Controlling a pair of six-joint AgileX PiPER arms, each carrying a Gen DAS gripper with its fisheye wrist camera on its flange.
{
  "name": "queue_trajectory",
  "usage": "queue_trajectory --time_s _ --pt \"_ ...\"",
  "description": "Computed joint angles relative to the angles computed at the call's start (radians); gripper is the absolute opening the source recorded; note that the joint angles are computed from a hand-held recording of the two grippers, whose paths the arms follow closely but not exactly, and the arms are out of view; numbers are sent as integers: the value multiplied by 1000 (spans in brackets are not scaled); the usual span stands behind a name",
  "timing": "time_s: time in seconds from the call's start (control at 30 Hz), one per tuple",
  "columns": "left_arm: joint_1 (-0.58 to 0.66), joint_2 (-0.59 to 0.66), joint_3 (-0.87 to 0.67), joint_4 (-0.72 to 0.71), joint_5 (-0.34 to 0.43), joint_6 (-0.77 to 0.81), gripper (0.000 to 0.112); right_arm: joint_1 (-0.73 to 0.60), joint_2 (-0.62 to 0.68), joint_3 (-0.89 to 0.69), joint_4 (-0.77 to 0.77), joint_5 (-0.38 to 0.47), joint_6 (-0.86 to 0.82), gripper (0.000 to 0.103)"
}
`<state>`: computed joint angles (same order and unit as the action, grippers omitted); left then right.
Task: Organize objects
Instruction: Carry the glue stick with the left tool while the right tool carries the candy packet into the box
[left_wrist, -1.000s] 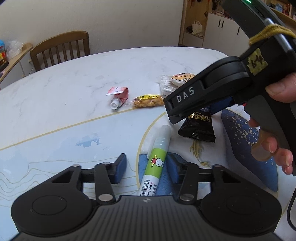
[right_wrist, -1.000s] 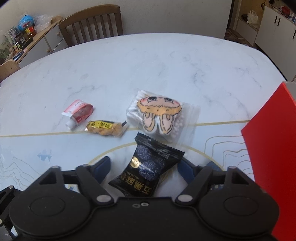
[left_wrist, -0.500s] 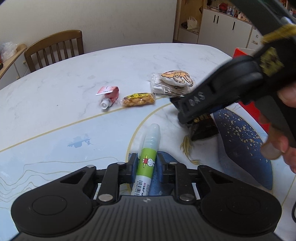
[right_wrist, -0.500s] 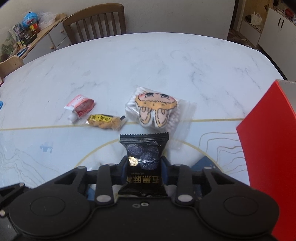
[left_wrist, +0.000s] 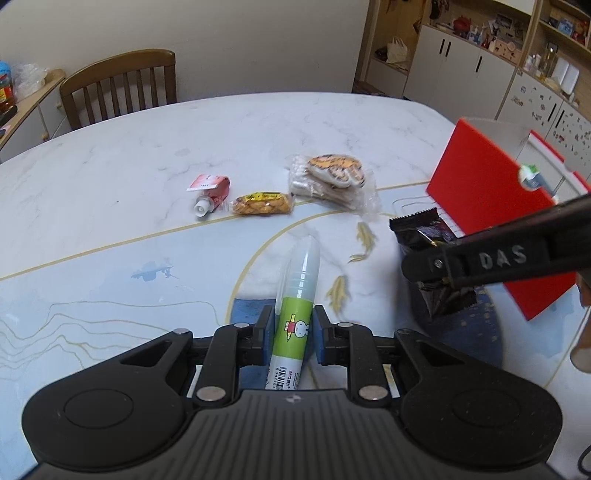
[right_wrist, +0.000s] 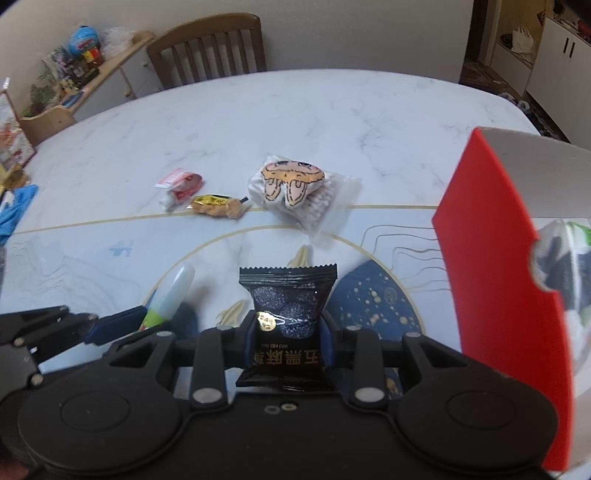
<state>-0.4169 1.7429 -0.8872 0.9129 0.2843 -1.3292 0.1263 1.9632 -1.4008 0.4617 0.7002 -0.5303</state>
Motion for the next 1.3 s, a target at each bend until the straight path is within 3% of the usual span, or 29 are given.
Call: queue_trajectory --time_s 0.63,0.97,1.3 --pt "-209 -95 -79 -59 188 -91 20 -294 -177 59 240 224 -403 32" --pt "-303 -61 -240 -72 274 -78 14 -487 -96 -91 276 299 -481 32" --pt "-363 39 -509 -208 327 89 14 -612 84 -326 265 298 -471 32"
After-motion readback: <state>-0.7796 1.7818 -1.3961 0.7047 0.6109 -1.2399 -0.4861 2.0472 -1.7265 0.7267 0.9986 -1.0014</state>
